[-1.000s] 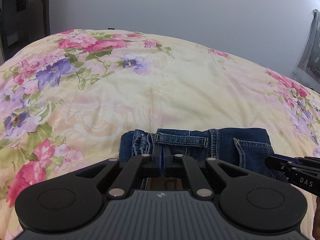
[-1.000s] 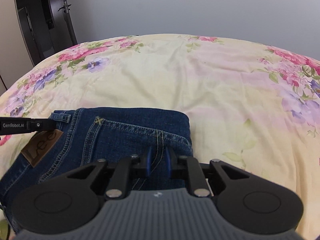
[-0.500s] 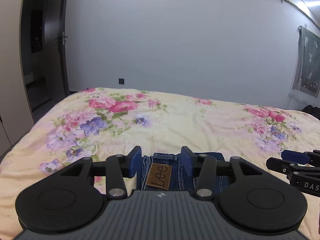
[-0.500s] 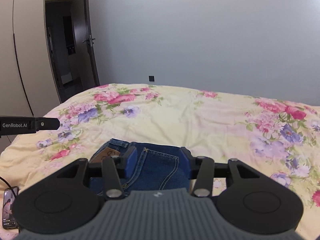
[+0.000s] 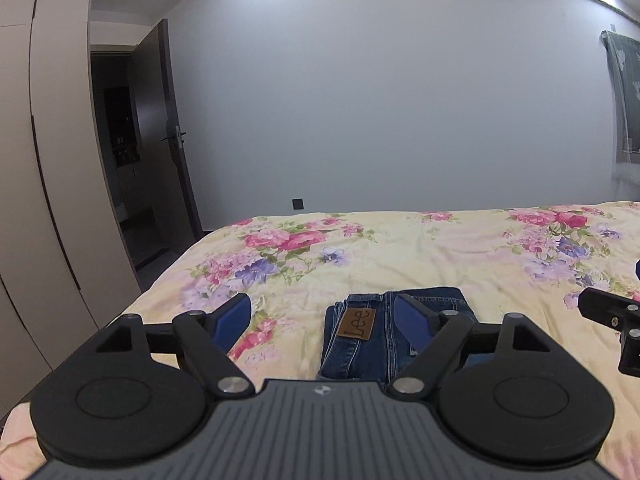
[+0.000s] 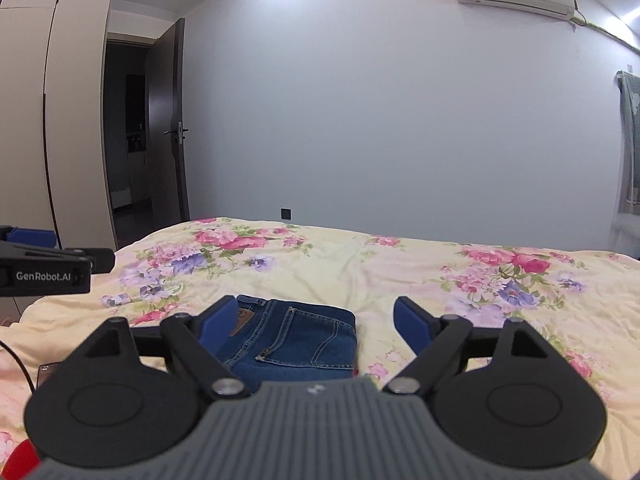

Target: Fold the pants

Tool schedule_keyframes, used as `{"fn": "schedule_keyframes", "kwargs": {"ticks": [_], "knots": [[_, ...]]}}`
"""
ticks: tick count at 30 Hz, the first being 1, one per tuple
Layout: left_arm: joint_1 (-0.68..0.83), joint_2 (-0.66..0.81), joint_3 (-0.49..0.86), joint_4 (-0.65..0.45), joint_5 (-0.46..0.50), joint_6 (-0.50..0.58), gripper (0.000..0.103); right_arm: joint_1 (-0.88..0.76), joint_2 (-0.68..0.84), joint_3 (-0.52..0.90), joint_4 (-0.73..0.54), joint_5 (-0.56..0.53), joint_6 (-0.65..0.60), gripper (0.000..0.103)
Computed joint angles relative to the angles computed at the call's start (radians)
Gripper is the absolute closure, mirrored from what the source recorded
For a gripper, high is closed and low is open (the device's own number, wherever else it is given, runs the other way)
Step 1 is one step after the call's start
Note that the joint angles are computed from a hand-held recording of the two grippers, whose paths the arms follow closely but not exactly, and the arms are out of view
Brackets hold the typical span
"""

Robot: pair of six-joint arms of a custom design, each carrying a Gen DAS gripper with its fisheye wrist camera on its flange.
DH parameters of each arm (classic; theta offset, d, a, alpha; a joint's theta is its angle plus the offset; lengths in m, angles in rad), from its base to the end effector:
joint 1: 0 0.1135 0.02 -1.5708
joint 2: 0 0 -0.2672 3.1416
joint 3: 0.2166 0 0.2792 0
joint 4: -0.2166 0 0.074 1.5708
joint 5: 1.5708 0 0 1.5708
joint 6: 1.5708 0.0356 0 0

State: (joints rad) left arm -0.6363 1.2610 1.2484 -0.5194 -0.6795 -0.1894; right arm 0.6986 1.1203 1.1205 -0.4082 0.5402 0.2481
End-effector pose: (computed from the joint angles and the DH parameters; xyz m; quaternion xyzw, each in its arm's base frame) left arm 0.2543 -0.1600 0.3730 0.0201 0.8348 0.0772 0.5447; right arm 0.2203 0.1611 0.3726 -0.0370 0.8178 0.0428 0.5727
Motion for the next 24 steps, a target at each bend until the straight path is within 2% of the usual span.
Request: {"fn": "schedule_keyframes", "kwargs": {"ticks": [4, 8, 12, 24], "knots": [[-0.034, -0.022, -0.042, -0.052, -0.018, -0.062, 0.008, 0.078, -0.059, -0.066, -0.007, 0.093, 0.064, 0.022], [-0.035, -0.013, -0.069, -0.096, -0.005, -0.114, 0.008, 0.121, -0.058, -0.112, -0.031, 0.149, 0.129, 0.022], [-0.018, 0.004, -0.085, -0.128, 0.041, -0.165, 0.008, 0.113, -0.009, -0.136, -0.051, 0.140, 0.163, 0.022], [-0.018, 0.047, -0.098, -0.144, 0.091, -0.202, 0.008, 0.066, 0.046, -0.174, -0.026, 0.038, 0.204, 0.022]]}}
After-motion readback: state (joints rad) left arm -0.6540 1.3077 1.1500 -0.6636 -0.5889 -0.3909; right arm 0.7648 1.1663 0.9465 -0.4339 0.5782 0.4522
